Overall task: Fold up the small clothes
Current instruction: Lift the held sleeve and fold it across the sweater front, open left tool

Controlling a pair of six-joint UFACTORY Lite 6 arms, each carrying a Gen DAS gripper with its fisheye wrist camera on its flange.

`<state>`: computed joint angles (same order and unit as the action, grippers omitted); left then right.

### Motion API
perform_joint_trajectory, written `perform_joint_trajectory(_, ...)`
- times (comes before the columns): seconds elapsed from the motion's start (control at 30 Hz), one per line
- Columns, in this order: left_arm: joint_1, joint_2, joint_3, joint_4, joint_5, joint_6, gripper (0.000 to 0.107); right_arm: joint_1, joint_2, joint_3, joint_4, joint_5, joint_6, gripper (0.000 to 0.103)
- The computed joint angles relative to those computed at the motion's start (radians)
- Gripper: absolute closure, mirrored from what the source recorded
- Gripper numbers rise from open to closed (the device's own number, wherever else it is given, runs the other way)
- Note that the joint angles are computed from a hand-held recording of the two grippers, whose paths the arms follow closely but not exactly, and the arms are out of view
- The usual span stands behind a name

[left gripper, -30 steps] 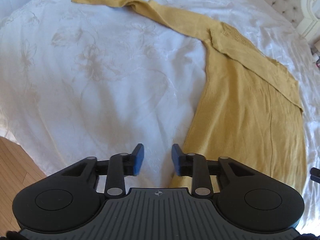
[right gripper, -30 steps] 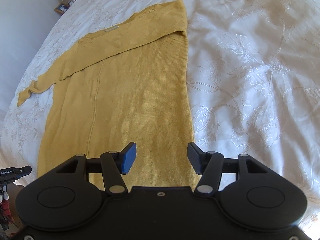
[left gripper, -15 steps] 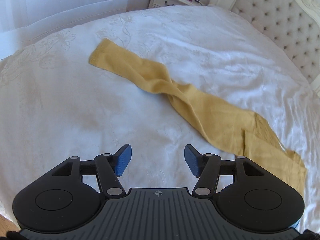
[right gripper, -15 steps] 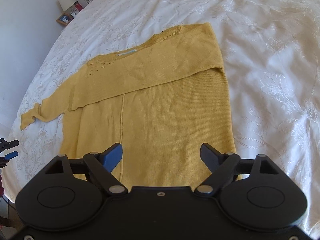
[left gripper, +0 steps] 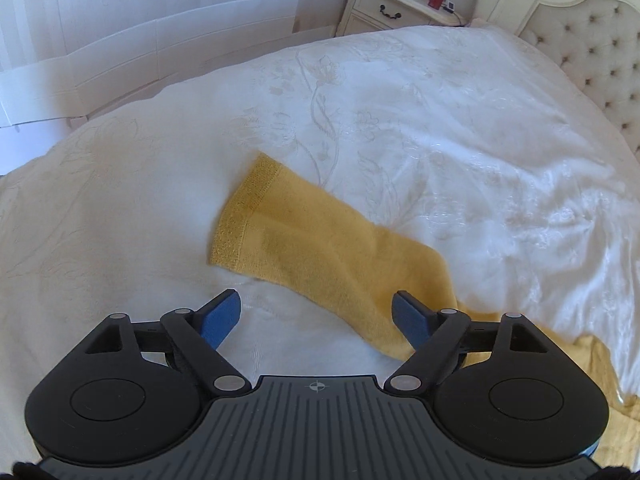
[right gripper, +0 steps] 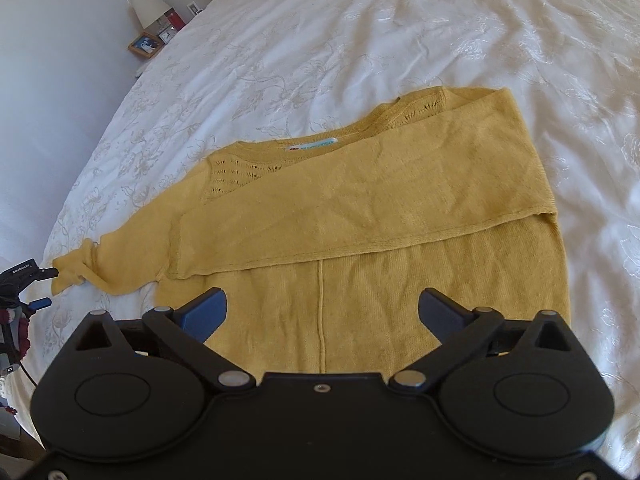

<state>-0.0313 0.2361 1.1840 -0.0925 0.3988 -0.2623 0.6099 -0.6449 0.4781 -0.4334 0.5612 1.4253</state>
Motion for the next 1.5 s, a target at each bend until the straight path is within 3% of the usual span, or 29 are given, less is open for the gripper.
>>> perform_joint_trajectory(0.17, 0.031, 0.166, 0.128, -0.046, -0.025, -0.032, 0.025, -0.069, 0.146, 0.088, 0.065, -0.073, -0.119, 0.001)
perform_joint_trajectory(0.37, 0.054, 0.254, 0.178, -0.158, -0.067, 0.023, 0.024, -0.13, 0.3, 0.179, 0.154, -0.14, -0.259, 0.001)
perform_joint_trajectory(0.43, 0.049, 0.251, 0.169, -0.131, -0.083, -0.013, 0.029, -0.142, 0.335, 0.203, 0.188, -0.152, -0.308, 0.001)
perform_joint_trajectory(0.47, 0.043, 0.242, 0.158, -0.084, -0.096, -0.061, 0.036, -0.143, 0.345, 0.211, 0.196, -0.154, -0.322, 0.001)
perform_joint_trajectory(0.53, 0.04, 0.227, 0.136, -0.011, -0.115, -0.115, 0.101, -0.144, 0.363, 0.227, 0.209, -0.158, -0.35, 0.001)
perform_joint_trajectory(0.63, 0.046, 0.174, 0.078, -0.111, -0.156, -0.027, 0.102, -0.148, 0.364, 0.228, 0.243, -0.16, -0.399, 0.001)
perform_joint_trajectory(0.83, -0.023, -0.037, 0.003, 0.072, -0.165, -0.213, 0.102, -0.151, 0.304, 0.191, 0.282, -0.159, -0.452, 0.001)
perform_joint_trajectory(1.13, -0.306, -0.216, 0.209, 0.417, 0.035, -0.496, 0.102, -0.202, 0.147, 0.038, 0.572, -0.215, -0.812, 0.001)
perform_joint_trajectory(1.33, -0.626, -0.054, 0.515, 0.633, 0.171, -0.712, 0.102, -0.279, -0.116, -0.096, 0.702, -0.123, -0.964, 0.001)
perform_joint_trajectory(1.5, -0.856, 0.245, 0.851, 0.693, 0.218, -0.8, 0.101, -0.524, -0.412, -0.193, 0.839, 0.115, -1.184, 0.001)
